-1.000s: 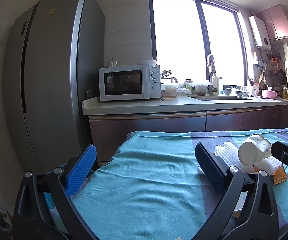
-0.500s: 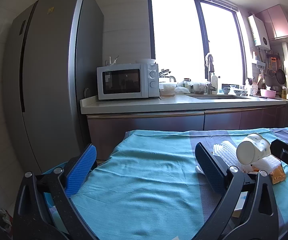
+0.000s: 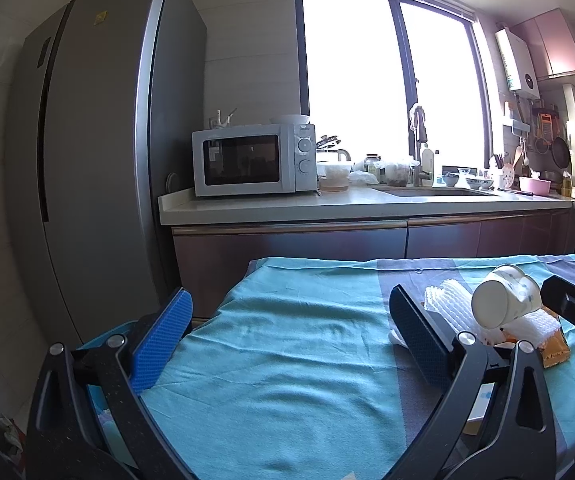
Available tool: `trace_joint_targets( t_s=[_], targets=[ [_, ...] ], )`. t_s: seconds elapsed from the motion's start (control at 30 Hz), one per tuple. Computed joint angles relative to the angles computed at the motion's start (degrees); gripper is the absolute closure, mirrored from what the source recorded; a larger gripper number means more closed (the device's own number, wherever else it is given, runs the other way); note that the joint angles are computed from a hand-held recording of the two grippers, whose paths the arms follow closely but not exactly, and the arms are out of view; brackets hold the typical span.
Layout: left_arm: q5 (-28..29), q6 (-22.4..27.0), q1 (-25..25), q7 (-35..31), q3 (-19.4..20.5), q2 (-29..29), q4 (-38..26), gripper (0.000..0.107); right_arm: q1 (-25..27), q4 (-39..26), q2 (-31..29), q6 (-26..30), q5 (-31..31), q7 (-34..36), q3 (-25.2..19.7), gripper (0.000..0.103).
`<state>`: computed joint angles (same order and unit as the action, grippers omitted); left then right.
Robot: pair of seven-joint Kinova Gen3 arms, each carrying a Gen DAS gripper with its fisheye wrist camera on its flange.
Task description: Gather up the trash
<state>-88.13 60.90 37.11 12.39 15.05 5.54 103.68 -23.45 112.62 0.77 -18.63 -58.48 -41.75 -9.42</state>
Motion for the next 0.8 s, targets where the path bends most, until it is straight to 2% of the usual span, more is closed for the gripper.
trace_joint_targets(
  t_s=[0.63,0.8],
  targets=[
    [0.4,-1.5,-0.1,-0.3,-0.2,0.3,0.0,0.01,0.2,-0.2,0.2,0.9,1.3,-1.6,0.5,0.007],
    [3.4,-6.7,-1.7,-4.1,-0.7,-0.1,-0.6,0.01,0.3,-0.5,0.5,0.4,-1.6,1.7,0.9,0.007]
  ],
)
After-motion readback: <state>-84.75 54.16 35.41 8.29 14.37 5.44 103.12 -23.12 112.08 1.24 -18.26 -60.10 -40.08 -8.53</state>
